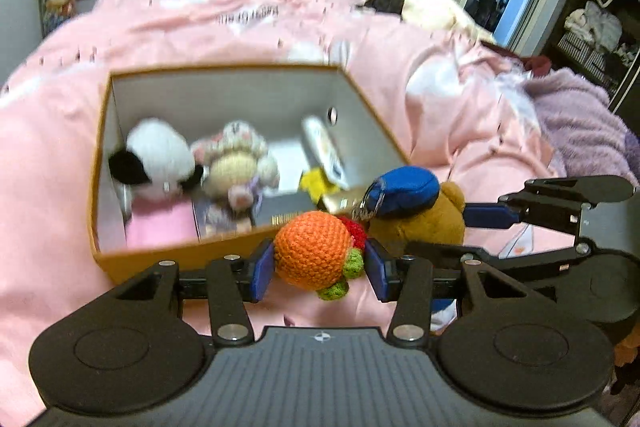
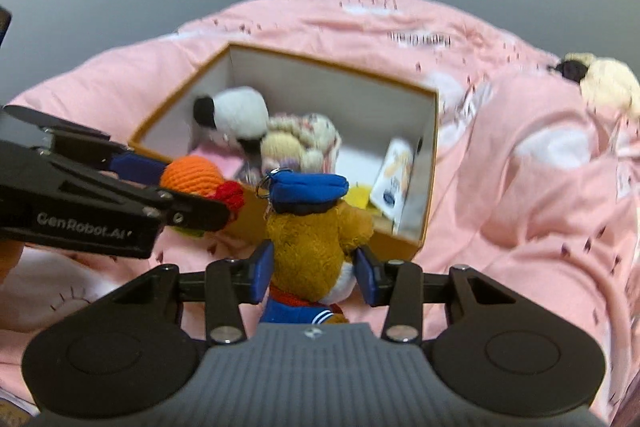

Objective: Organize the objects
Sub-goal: 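Lift the orange ball and sailor-hat bear and carry them over the box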

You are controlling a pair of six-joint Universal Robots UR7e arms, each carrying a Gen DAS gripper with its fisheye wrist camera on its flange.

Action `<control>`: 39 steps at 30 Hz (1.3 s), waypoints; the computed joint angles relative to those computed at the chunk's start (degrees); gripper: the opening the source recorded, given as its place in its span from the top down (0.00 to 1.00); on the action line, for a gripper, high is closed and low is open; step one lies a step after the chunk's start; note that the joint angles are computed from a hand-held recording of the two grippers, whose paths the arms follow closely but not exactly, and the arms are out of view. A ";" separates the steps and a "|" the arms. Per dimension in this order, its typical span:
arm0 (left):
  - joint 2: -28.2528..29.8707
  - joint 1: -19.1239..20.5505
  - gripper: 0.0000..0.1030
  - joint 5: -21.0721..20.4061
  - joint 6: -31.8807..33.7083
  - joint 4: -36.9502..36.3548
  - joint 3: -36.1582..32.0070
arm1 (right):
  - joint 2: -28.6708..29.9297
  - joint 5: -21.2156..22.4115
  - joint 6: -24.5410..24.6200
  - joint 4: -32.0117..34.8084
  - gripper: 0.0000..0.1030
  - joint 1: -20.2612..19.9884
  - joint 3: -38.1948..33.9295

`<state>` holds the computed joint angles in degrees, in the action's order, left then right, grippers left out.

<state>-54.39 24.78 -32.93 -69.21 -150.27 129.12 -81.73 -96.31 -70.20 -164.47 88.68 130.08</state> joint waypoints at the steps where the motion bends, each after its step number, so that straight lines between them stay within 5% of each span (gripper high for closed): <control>1: -0.22 -0.23 0.47 0.79 -0.08 0.59 -0.13 | -0.20 0.80 -0.03 0.36 0.56 0.23 -0.26; 14: -2.32 2.06 0.47 10.55 -5.05 8.79 -2.43 | 5.68 7.42 5.11 -2.52 0.57 4.16 -6.77; 39: -0.52 14.19 0.46 7.63 1.42 3.33 -5.31 | 31.23 -4.48 18.04 -2.02 0.57 8.49 -27.05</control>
<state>-54.90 38.96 -25.30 -67.79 -146.94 123.81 -50.50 -100.79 -52.16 -166.49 97.17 103.03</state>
